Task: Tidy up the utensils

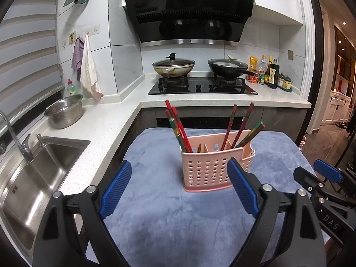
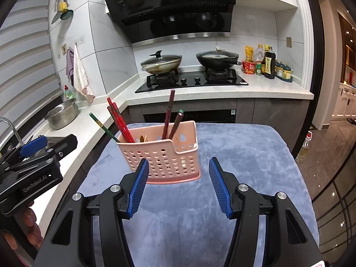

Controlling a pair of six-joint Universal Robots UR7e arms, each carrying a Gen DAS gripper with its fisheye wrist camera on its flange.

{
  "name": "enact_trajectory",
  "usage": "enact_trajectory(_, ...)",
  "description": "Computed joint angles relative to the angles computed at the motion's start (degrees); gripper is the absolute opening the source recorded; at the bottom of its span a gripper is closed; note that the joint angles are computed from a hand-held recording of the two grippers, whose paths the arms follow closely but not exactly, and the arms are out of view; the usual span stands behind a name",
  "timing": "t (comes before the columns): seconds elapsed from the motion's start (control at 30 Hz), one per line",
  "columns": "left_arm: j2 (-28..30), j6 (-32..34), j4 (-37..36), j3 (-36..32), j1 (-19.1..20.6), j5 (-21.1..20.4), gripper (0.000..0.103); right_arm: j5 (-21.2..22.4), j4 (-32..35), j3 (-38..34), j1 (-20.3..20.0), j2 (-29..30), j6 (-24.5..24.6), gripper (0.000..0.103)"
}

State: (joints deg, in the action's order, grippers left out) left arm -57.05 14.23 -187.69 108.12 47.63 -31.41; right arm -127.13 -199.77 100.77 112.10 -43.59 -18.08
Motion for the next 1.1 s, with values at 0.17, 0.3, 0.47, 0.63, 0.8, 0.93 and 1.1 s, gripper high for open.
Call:
enact_trajectory(0.17, -0.44, -0.89, 0.41, 1.76, -0.58, 1.89, 0.09, -1.8, 0.24, 1.17, 0.17, -0.5, 0.95, 0.059)
enact_trajectory(0.3, -1.39, -3.84, 2.96, 2.95, -0.62, 2.35, 0.094, -3.71, -0.61, 1.84, 0.82, -0.62, 0.76, 0.068)
enact_trajectory(0.47, -2.47, -6.44, 5.19, 4.22, -0.46, 2.75, 0.096, -5.49, -1.39, 2.36, 1.35, -0.79, 0.28, 0.08)
enact_trajectory(0.63, -3.23, -9.17, 7.72, 5.08, -0.04, 3.14, 0.096, -6.23, -1.26, 2.91, 1.36, -0.79, 0.35, 0.087)
enact_trajectory(0.8, -4.0, -11.31, 9.91, 5.7, 0.51, 3.06, 0.096, -7.3, -1.91, 3.11, 1.13, -0.3, 0.2, 0.096)
enact_trajectory(0.93, -4.1, -12.23, 10.62, 5.88, 0.75, 3.23, 0.096, -9.25, -3.66, 2.85, 1.05, 0.44, -0.95, 0.096)
enact_trajectory(1.1, -3.55, -12.3, 10.52, 5.94, 0.71, 4.27, 0.096, -9.83, -4.08, 3.11, 0.76, 0.49, -0.83, 0.096)
